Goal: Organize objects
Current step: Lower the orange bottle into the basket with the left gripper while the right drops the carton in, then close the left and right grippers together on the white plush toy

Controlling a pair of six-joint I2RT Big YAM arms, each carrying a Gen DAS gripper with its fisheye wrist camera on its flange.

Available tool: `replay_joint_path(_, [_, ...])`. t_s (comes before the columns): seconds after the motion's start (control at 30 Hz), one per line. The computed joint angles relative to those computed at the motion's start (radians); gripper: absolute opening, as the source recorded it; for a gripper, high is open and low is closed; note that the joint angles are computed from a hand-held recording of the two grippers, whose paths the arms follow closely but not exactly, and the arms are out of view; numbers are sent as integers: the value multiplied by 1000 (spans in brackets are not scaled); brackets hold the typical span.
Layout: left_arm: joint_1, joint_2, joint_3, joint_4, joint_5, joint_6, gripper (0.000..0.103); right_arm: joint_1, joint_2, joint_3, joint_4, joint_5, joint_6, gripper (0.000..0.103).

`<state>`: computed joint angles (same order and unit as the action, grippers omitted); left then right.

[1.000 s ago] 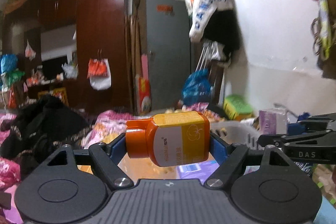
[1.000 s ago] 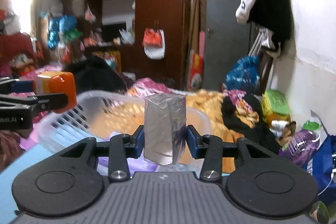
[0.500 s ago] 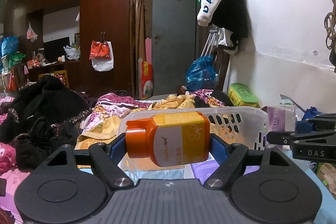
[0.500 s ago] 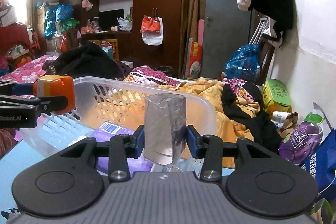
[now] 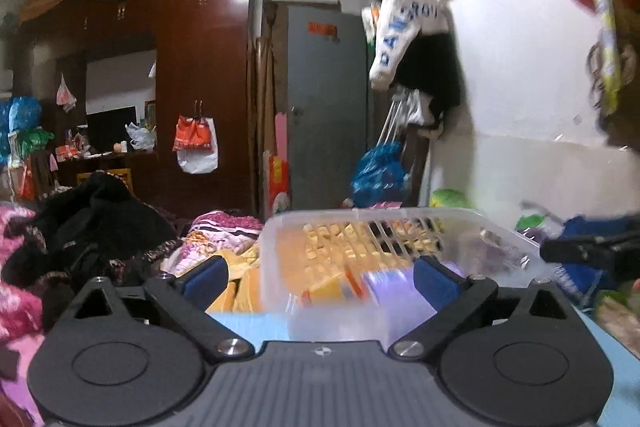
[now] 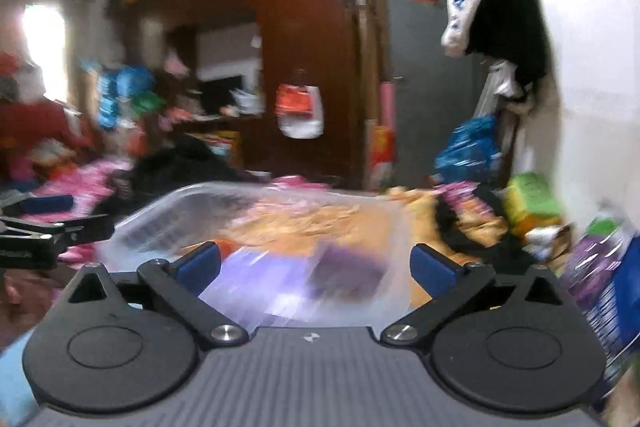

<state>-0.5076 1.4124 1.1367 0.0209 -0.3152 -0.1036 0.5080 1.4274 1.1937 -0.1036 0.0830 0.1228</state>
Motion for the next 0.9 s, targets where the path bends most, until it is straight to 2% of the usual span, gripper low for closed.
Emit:
replay_joint_path(0.1, [1, -102, -192, 120, 15, -34, 100, 46, -64, -162, 100, -55, -33, 103])
replay_joint_path(0.2, [6, -170, -338, 205, 44, -78, 100, 117, -73, -265, 176, -29, -84, 99])
replay_joint_path(0.27, [3, -183, -383, 218, 70, -71, 99, 138, -60, -283, 199, -48, -81, 90])
replay_joint_path(0.33, [-2, -188, -412, 221, 77, -51, 98, 146, -42, -272, 211, -66, -95, 89])
replay_joint_path(0.4, [2, -174, -417, 203, 85, -62, 97, 163, -23, -256, 235, -31, -121, 87])
replay_joint_path(0.47, [21, -152, -411, 196, 141, -85, 95, 169, 0, -222, 215, -38, -144, 84])
replay_joint_path(0.5, [28, -147, -421, 201, 166, -87, 89, 176, 8, -218, 211, -39, -151, 83])
replay_joint_path(0.63, [15, -103, -405, 203, 179, -70, 78, 185, 37, -185, 166, -56, -165, 57])
replay_joint_path(0.7, [12, -90, -404, 203, 179, -73, 73, 202, 34, -200, 180, -37, -162, 54])
replay_joint_path(0.8, [11, -74, -392, 207, 189, -76, 73, 219, 40, -200, 176, 2, -184, 53])
replay_joint_path(0.83, [9, -68, -387, 208, 192, -78, 73, 223, 46, -193, 166, 15, -192, 46])
replay_joint_path(0.87, [7, -61, -381, 208, 198, -76, 73, 225, 52, -185, 148, 23, -200, 32])
replay_joint_path(0.9, [3, -56, -376, 206, 203, -77, 70, 227, 52, -186, 147, 26, -200, 30])
